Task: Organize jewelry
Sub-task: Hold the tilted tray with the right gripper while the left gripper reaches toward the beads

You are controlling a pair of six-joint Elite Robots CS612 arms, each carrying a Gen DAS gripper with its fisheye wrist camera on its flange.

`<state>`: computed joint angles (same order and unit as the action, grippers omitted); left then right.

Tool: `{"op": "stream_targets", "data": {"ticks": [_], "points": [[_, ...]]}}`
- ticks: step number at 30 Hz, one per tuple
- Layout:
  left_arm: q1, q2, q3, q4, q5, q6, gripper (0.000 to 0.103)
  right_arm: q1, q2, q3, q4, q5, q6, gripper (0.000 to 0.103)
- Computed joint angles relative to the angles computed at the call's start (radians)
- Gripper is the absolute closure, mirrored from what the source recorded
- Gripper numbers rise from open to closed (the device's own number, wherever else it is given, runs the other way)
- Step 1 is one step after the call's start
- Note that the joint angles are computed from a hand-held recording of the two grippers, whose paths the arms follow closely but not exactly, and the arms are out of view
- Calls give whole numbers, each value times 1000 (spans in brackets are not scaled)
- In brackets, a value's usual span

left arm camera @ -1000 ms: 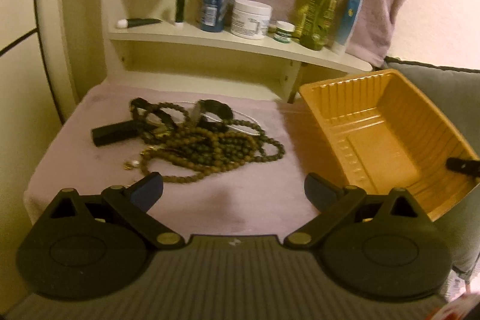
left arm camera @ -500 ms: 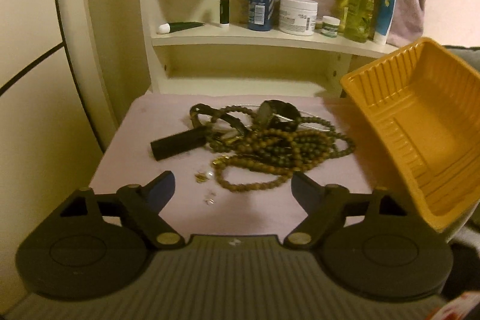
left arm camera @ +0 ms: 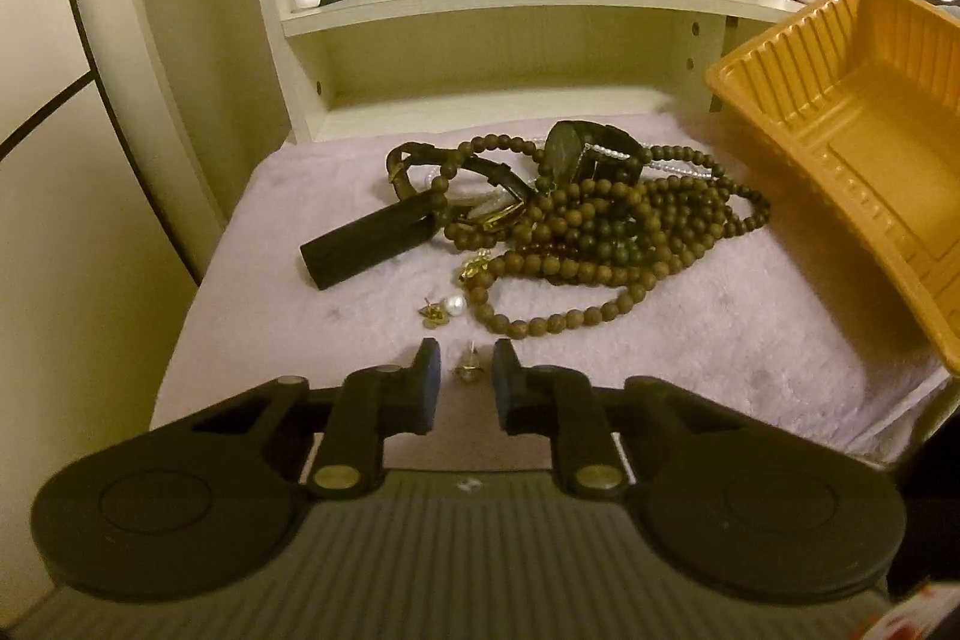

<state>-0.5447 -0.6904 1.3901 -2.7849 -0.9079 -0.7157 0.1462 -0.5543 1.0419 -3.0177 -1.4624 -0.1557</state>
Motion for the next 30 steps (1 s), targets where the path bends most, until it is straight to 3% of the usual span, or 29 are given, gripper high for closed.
{"op": "stream_targets", "data": {"ticks": [1,8,12,19,22,27,28,30], "points": [[0,0,-2,3,0,-1,94,0,1,-2,3,0,1,97],[-5,-9,-8,13,-3,-14,94,1,5,-10,8,1,-3,97],[-11,-5,-35,-54,-42,49,94,1,7,-12,7,5,-1,97],[-20,61,-172,-179,-176,209,94,3,7,-10,4,11,9,97],[-20,94,-232,-182,-240,248,94,3,9,-13,5,19,15,97],[-25,131,-293,-159,-281,263,94,1,10,-13,6,28,19,97],[-25,135,-299,-160,-288,264,93,1,10,-14,7,29,20,97],[-26,134,-293,-170,-288,254,78,1,11,-16,8,29,23,97]]}}
